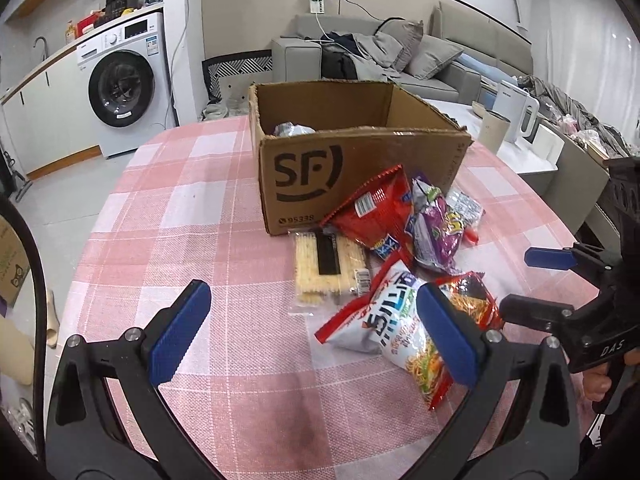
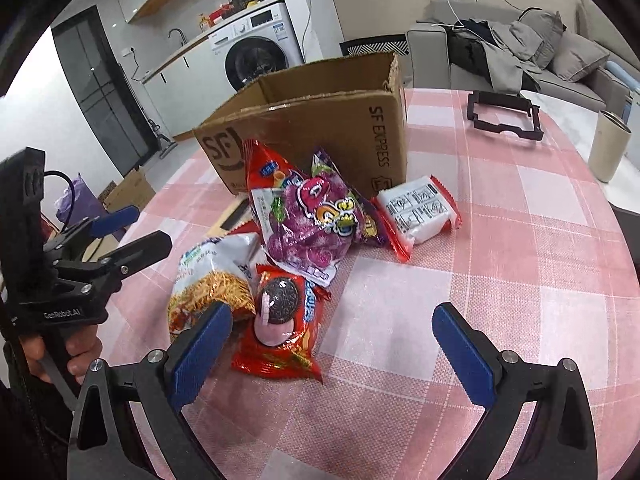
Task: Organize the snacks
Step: 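Move both tools back from the box toward the remaining snack pile, then grasp a second noodle-snack bag with left tool while right tool grasps red Oreo packet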
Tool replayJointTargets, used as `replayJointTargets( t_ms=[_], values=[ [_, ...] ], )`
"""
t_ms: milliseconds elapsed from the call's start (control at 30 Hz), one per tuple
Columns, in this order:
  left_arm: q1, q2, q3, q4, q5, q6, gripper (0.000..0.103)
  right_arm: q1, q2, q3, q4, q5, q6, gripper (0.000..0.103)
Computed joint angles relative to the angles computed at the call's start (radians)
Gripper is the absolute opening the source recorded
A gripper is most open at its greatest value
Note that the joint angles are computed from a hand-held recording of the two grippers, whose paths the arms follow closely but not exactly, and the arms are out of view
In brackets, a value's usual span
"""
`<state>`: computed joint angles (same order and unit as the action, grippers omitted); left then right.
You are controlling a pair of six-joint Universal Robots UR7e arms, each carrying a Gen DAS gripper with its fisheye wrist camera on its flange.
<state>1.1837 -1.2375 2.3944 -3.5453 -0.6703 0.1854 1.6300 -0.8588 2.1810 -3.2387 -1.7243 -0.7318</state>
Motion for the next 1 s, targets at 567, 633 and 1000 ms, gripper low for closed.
replayJointTargets(
  t_ms=[567, 633, 1000],
  values=[
    [0.014, 0.013, -0.006, 0.081, -0.014, -0.027, 0.102, 0.029, 0.084, -0.037, -0.014, -0.083, 0.003, 0.102],
    [0.017, 0.011, -0.003, 0.074, -0.014, -0.027, 0.102, 0.035, 0.095, -0.04, -0.021, -0.089, -0.002, 0.102],
    [0.031, 0.003, -0.005, 0.109, -0.033, -0.055, 0.102, 0.046, 0.124, -0.048, -0.073, -0.159, -0.025, 0.102]
  ],
)
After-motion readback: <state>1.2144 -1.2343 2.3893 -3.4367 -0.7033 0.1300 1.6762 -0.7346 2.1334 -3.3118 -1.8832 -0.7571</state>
